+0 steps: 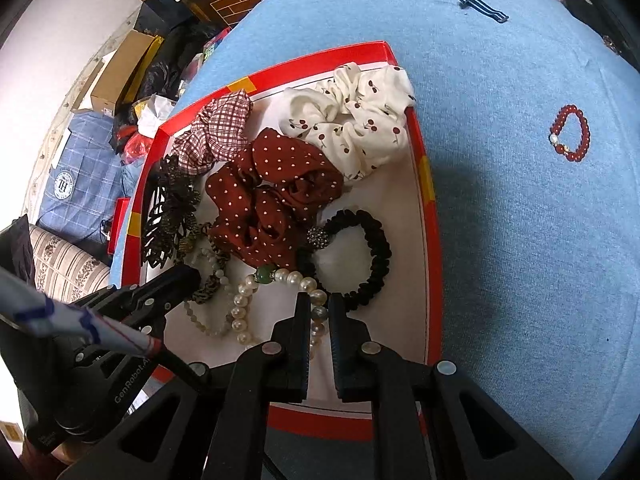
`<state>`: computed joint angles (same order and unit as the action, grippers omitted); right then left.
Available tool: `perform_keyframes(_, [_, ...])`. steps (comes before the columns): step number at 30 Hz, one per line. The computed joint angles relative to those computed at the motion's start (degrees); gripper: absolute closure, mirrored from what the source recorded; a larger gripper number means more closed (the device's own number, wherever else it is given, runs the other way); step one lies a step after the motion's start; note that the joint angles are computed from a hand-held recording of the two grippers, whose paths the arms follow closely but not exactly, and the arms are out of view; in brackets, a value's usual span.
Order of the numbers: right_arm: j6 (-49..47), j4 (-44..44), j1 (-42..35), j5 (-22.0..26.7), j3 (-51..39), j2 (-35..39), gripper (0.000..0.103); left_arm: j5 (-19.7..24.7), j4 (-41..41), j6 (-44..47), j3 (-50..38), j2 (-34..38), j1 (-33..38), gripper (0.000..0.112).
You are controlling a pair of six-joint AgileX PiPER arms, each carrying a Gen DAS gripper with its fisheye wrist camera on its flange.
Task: Organize jewelry
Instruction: 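Lower both bracelets into the tray and open both tools, then grasp the red bead bracelet with left tool while right tool grasps grey sheer scrunchie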
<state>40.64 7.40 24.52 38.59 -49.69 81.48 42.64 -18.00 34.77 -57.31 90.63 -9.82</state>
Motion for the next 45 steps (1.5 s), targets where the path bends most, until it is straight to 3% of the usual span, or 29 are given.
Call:
perform_keyframes(14, [0.56, -1.37, 0.46, 1.48, -0.7, -1.01, 0.092, -2.51, 1.9, -3.13, 2.25, -2.81, -1.26, 0.107])
perform_keyframes(32, [1.41, -4.05, 0.1, 4.26, 1.45, -8.38, 0.092, -4.2, 6.69, -12.13, 4.17, -8.69, -6.1, 0.107])
perform_keyframes(34, [1.01, -3.86, -0.3, 4.59, 1.66, -8.91, 0.092, -4.37, 7.39, -13.29, 4.22, -8.93, -6.99, 0.106])
perform_keyframes(38, [0.7, -3.75, -1.34, 5.13, 2.59, -10.39, 0.092, -5.68, 10.15, -16.73, 4.61, -10.0, -9.52, 0.091])
perform_keyframes(45, [1.44, -4.01, -3.02, 6.33, 4.5, -13.83, 0.09, -6.0, 13.57, -21.28, 3.19, -11.19, -14.6, 0.089])
